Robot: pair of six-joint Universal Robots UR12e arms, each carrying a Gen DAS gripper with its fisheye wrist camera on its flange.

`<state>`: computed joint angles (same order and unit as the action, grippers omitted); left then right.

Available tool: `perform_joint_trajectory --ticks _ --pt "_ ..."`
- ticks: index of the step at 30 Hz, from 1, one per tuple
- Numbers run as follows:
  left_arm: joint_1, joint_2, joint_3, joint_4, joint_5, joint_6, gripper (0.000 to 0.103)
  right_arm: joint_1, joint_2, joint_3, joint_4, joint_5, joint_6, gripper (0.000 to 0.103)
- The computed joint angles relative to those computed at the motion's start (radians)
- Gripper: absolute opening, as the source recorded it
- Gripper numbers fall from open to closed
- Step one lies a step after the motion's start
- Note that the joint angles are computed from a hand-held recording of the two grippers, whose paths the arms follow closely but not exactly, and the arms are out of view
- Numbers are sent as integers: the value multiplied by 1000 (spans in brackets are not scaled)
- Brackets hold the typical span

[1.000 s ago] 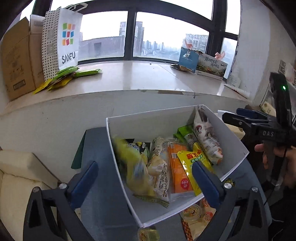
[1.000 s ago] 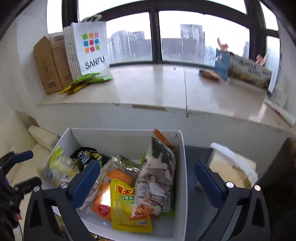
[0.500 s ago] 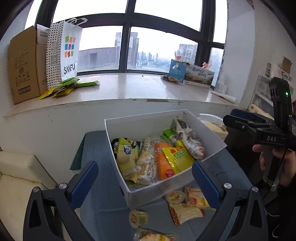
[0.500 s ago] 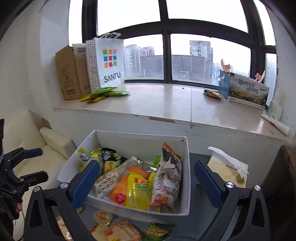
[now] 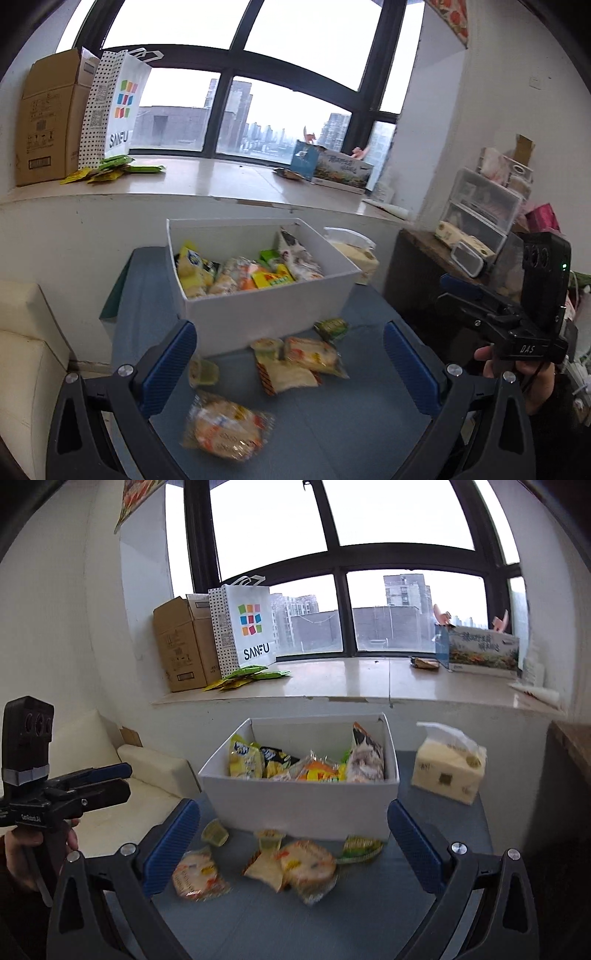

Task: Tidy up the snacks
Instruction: 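Grasp the round bread pack with the left tool while the right tool grasps another bread pack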

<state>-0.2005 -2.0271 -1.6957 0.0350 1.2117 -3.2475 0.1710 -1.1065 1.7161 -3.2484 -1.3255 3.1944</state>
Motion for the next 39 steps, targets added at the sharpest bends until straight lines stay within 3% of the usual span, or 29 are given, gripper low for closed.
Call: perform_joint_trajectory --ticks 6,11,22,26,35,39 --pt "-9 26 -65 47 -12 -16 103 7 -40 104 -111 -32 70 103" --pt "-14 33 -76 44 -18 -10 103 9 -62 156 -126 -39 76 103" --pt "-18 26 -70 16 -23 4 103 3 -62 164 -143 -35 101 103" --pt "-14 19 -66 -39 -17 34 103 2 -63 167 -147 -40 109 103" --pt "-15 -42 -18 -241 75 118 103 4 -56 162 -130 -30 115 103" --pt "-20 -79 16 -306 148 171 103 8 -55 158 -113 -24 96 103"
